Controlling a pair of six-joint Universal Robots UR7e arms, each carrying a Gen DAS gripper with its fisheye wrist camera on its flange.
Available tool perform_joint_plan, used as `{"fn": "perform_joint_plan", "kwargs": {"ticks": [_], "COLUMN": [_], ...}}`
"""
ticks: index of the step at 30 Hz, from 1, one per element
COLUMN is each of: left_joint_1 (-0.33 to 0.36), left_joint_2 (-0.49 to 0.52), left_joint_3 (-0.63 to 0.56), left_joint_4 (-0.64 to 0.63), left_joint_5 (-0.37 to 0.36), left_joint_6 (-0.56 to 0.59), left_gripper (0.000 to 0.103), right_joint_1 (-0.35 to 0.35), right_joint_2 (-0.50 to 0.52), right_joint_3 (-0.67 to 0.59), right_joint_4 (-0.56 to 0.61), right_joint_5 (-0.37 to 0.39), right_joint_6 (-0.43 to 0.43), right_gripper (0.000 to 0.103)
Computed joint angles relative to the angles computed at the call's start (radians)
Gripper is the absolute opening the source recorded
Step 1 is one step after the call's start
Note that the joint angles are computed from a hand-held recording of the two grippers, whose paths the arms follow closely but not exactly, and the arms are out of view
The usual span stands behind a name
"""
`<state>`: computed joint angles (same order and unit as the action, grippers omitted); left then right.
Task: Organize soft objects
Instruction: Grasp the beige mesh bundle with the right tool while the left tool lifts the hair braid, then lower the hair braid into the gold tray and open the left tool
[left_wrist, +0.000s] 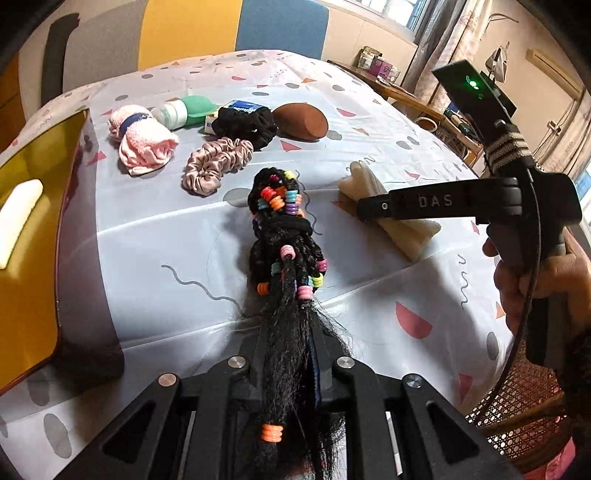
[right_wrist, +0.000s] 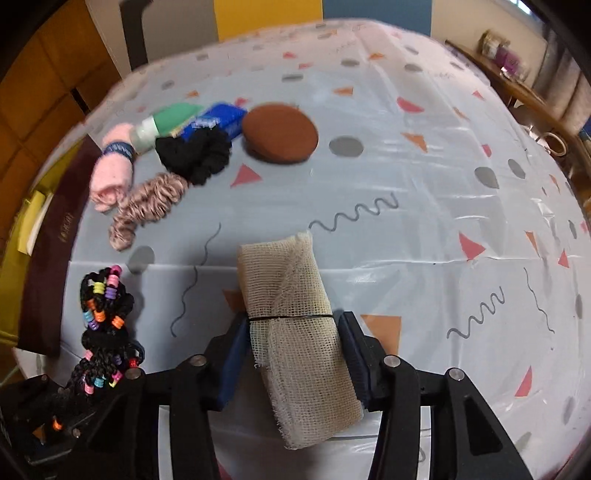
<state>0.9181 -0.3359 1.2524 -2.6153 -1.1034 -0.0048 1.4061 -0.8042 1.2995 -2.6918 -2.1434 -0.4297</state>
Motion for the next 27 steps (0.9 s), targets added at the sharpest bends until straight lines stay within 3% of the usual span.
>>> {"fn": "perform_joint_plan", "kwargs": {"ticks": [27], "left_joint_1": [-0.056], "left_joint_2": [-0.154], "left_joint_3": [0.126], "left_joint_4": [-0.242], "left_joint_5": [0.050], "left_joint_6": [0.053], "left_gripper": [0.012], "right_joint_1": [0.011], "right_joint_2": [0.020], "right_joint_3": [0.029], "right_joint_4": [-0.118], "right_joint_5": [-0.046], "right_joint_6": [-0.112], "right_gripper": [0.051]}}
